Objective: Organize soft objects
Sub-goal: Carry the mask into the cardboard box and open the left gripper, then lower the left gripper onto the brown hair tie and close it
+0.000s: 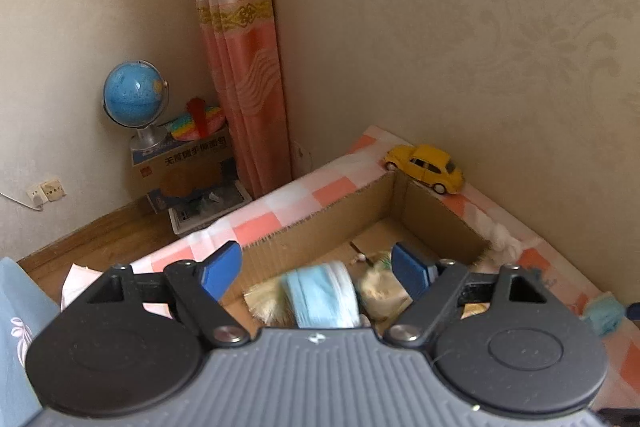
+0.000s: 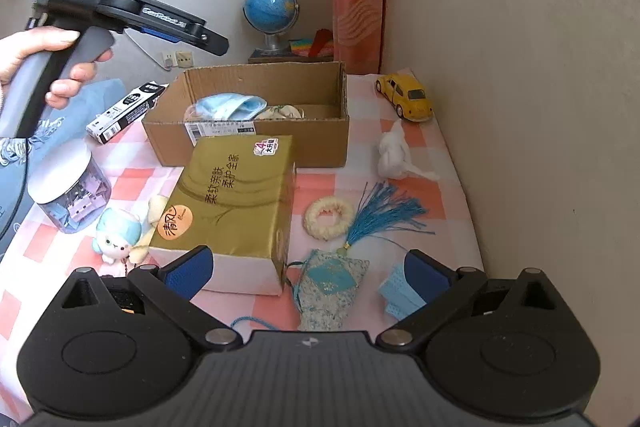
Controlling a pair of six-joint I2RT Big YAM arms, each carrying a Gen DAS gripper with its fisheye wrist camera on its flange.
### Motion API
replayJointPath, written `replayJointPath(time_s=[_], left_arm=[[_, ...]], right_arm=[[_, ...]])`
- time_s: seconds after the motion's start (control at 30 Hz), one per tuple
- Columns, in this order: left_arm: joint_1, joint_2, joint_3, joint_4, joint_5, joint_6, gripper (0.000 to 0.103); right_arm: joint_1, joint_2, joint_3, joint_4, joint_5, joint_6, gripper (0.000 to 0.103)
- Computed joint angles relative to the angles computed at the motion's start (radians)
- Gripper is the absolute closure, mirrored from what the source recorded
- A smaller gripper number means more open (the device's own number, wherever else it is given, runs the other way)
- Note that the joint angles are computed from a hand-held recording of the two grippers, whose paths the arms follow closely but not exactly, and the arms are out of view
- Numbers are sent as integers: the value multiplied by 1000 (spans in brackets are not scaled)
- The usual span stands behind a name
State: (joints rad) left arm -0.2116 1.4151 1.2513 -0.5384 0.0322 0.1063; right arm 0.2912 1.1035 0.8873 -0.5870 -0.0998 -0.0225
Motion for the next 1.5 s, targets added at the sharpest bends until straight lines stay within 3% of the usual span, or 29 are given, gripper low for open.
replayJointPath(time_s=[0.1, 0.33, 0.67, 0.77, 0.97, 1.27, 1.37, 1.5], left_arm=[[-18, -63, -53, 12, -27, 0, 12], [-71, -225, -183, -4, -56, -40, 8], [-176, -463, -416, -2, -148, -198, 6], [-206, -505, -473, 0, -190, -227, 6], [-241, -528, -555, -21, -228, -218, 7], [-255, -547, -618, -13, -206, -232, 16], [-245, -544, -626, -17, -184, -207, 34], [-219, -533, -634, -23, -152, -192, 37]], right_arm=[[2, -9, -5, -1, 1, -3, 0], [13, -45, -36, 1, 8, -17, 0], [28, -64, -126, 39, 1, -40, 0], [33, -58, -142, 33, 13, -53, 0], [28, -56, -171, 33, 3, -90, 0], [22, -73, -209, 48, 9, -118, 0], [21, -74, -212, 50, 9, -120, 0], [14, -74, -213, 54, -3, -128, 0]])
